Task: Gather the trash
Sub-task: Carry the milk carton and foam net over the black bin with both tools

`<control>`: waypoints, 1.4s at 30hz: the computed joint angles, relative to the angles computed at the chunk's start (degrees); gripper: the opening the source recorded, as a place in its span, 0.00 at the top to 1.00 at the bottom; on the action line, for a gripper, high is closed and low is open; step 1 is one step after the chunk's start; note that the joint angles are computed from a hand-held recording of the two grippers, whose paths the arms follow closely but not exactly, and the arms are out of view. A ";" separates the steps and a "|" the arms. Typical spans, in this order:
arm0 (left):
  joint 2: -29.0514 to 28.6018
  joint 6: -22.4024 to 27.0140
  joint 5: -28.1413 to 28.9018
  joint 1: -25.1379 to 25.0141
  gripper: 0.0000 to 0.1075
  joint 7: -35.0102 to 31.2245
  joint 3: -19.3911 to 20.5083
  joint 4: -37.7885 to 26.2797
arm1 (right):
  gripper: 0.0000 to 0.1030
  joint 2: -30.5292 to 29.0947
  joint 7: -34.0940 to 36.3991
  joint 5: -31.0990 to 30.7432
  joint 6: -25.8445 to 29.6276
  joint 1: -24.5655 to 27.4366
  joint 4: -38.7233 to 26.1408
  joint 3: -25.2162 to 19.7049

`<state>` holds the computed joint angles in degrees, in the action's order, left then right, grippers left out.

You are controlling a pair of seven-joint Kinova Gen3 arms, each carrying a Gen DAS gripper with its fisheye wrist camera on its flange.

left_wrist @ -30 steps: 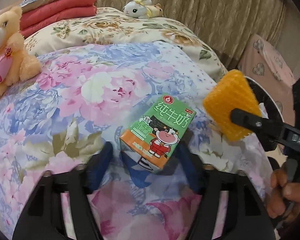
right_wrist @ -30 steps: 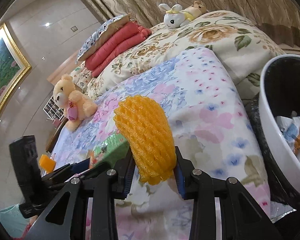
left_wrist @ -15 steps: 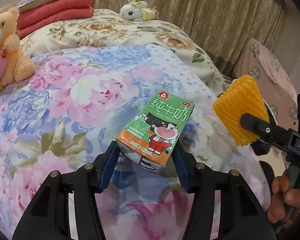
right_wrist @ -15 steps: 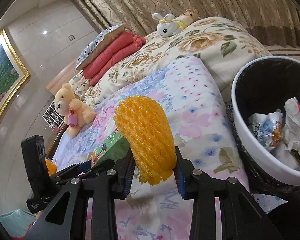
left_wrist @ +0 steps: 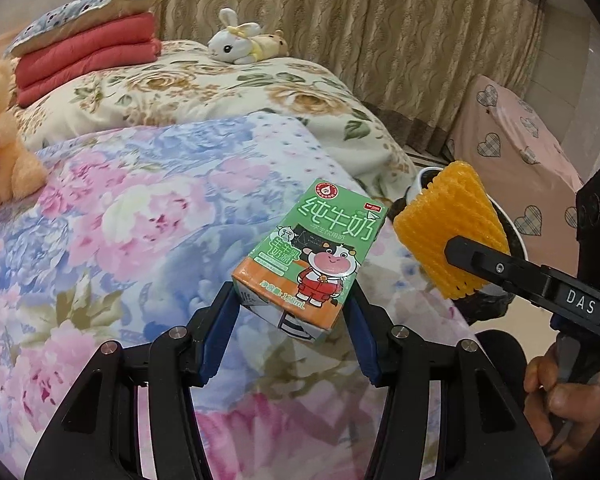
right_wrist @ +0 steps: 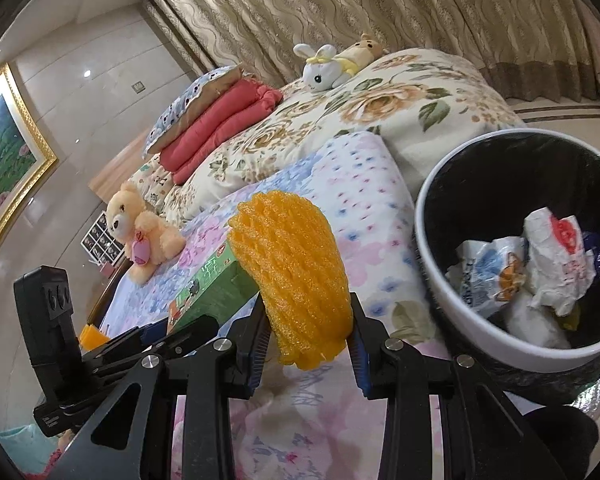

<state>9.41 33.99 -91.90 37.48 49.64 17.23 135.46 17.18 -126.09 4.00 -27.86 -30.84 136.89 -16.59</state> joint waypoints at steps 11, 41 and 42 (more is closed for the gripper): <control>1.33 0.30 2.49 1.68 0.51 -6.42 -0.29 -4.81 | 0.65 -2.74 -0.36 -0.04 -0.91 2.12 2.59 1.34; 6.90 -2.99 8.17 6.53 0.51 -21.81 -5.10 -17.09 | 0.65 -7.06 -4.37 5.06 -2.21 10.27 7.61 4.23; 7.04 -2.96 8.43 6.79 0.51 -22.19 -5.21 -17.43 | 0.65 -7.11 -4.56 5.35 -2.21 10.54 7.67 4.31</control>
<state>16.45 31.03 -83.47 44.27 27.45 12.02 118.03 10.07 -130.65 9.35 -30.07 -20.30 144.56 -12.29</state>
